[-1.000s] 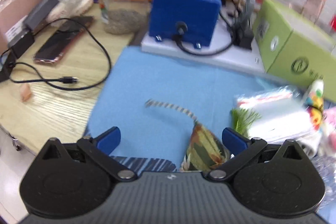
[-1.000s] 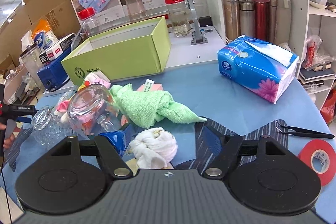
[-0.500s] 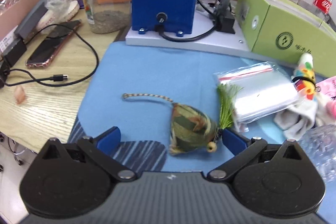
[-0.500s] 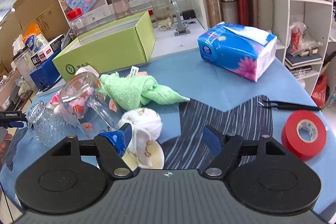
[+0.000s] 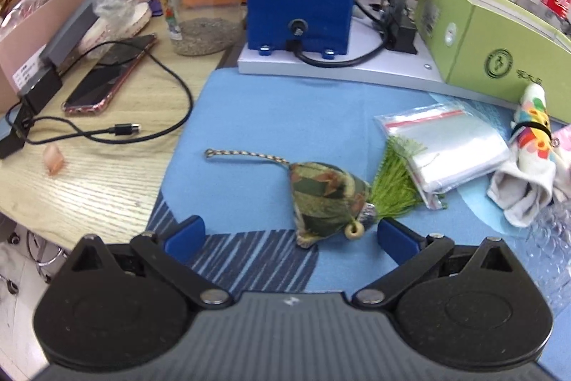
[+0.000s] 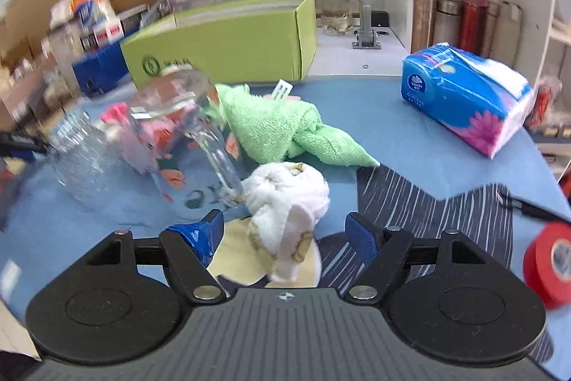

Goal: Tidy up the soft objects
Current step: 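Close the right tool on the white towel while the left tool grasps the camouflage sachet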

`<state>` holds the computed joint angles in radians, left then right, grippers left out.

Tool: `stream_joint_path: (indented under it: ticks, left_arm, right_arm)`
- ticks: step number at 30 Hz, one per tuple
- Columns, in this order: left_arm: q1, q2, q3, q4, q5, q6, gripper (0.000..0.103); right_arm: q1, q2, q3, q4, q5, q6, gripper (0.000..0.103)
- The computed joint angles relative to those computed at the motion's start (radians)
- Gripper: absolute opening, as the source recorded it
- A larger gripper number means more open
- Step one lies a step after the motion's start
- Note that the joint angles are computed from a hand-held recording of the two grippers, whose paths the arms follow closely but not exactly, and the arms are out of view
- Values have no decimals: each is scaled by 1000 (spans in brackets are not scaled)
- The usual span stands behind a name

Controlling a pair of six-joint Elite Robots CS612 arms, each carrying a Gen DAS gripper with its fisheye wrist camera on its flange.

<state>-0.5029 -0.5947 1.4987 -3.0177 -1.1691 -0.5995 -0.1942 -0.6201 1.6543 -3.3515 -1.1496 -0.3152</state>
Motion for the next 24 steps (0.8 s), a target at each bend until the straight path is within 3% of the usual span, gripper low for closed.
stream_joint_path:
  ticks: [6,9,16,19,22,23,24]
  left_arm:
    - [-4,17,-7,-70,-41,120,102]
    - [-2,29,-18,-92,-46,159,102]
    - [4,43,-28,-132,-53,187,100]
    - [4,43,-21,-162,-52,185,88]
    - [5,37,-9,-188,-54,171,53]
    - [4,32,-3,-188,-49,158,46]
    - [6,28,2,-191,-57,142,45]
  right_arm:
    - [15,31,-51,49,-30,-106,63]
    - [4,48,-52,-7,14,-80,65]
    - [5,69,-50,-94,15,-42,68]
    - [2,76,-55,-106,30,-47,69]
    - [1,81,-57,-120,36,-43,66]
    - [2,80,-56,-121,34,-42,61]
    - [2,78,-53,-124,32,-40,50]
